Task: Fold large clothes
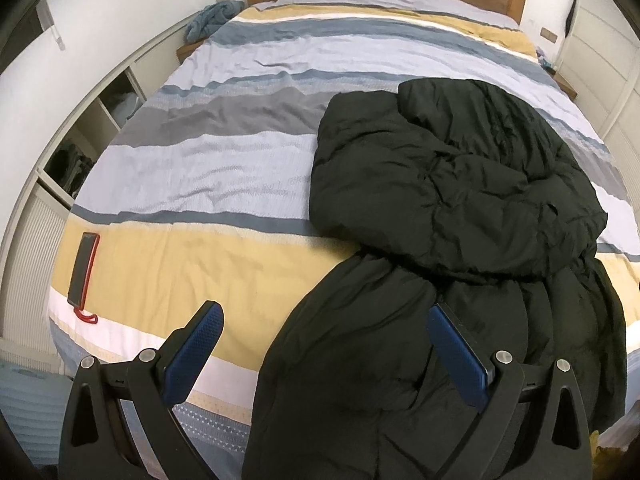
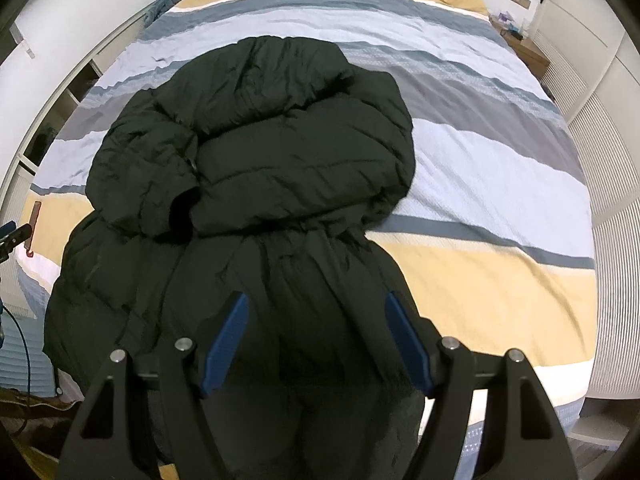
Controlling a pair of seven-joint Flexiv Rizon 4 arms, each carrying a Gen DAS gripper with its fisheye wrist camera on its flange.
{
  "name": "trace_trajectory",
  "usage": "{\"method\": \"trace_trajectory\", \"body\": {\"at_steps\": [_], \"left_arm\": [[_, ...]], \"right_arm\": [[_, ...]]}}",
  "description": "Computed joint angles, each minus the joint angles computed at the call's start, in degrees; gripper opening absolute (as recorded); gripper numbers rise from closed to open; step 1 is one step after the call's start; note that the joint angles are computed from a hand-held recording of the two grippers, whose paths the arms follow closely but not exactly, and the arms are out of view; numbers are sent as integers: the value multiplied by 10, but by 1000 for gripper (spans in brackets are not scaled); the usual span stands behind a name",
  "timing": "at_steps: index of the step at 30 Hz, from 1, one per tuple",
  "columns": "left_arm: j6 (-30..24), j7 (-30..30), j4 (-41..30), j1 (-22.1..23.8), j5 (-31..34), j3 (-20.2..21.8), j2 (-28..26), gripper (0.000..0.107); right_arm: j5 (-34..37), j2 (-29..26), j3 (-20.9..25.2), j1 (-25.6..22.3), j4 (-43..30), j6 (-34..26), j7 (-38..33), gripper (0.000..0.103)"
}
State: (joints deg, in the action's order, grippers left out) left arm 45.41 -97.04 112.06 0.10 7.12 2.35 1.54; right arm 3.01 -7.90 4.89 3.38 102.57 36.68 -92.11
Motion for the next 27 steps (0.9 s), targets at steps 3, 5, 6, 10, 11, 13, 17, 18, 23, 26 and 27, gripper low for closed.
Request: {"method": "trace_trajectory", "body": {"at_steps": [3, 5, 6, 10, 11, 13, 17, 18, 23, 26, 27], "left_arm": [[-2, 3, 4, 0, -6, 1, 1, 100], [-5, 4, 6, 1, -7, 1, 2, 100], [-7, 6, 7, 1, -7, 1, 3, 100], [-9, 13, 17, 2, -7, 3, 9, 100], [-10, 13, 19, 2, -6, 3, 11, 100], [-15, 15, 26, 4, -7, 5, 15, 100], [-23, 15, 39, 11, -6, 9, 23, 100], [-24, 17, 42, 12, -8, 10, 24, 100], [-15, 33, 71, 21, -35, 19, 33, 100], [13, 85, 116, 24, -116, 38, 48, 100], [15, 95, 127, 27, -133, 41, 53, 100]], "right_arm": [[-3, 5, -3, -4, 8, -2, 2, 70], [-6, 8, -5, -7, 13, -3, 3, 70], [-8, 10, -6, -8, 16, -5, 4, 70], [-13, 17, -9, -14, 27, -12, 2, 70], [-15, 19, -10, -15, 30, -15, 0, 70], [-17, 24, -11, -18, 37, -22, -3, 70], [-25, 33, -16, -25, 49, -35, 4, 70], [-28, 34, -18, -26, 52, -38, 6, 70], [-37, 36, -22, -31, 57, -57, 14, 70], [-35, 38, -23, -34, 58, -66, 15, 70], [-33, 38, -24, -35, 57, -70, 14, 70]]}}
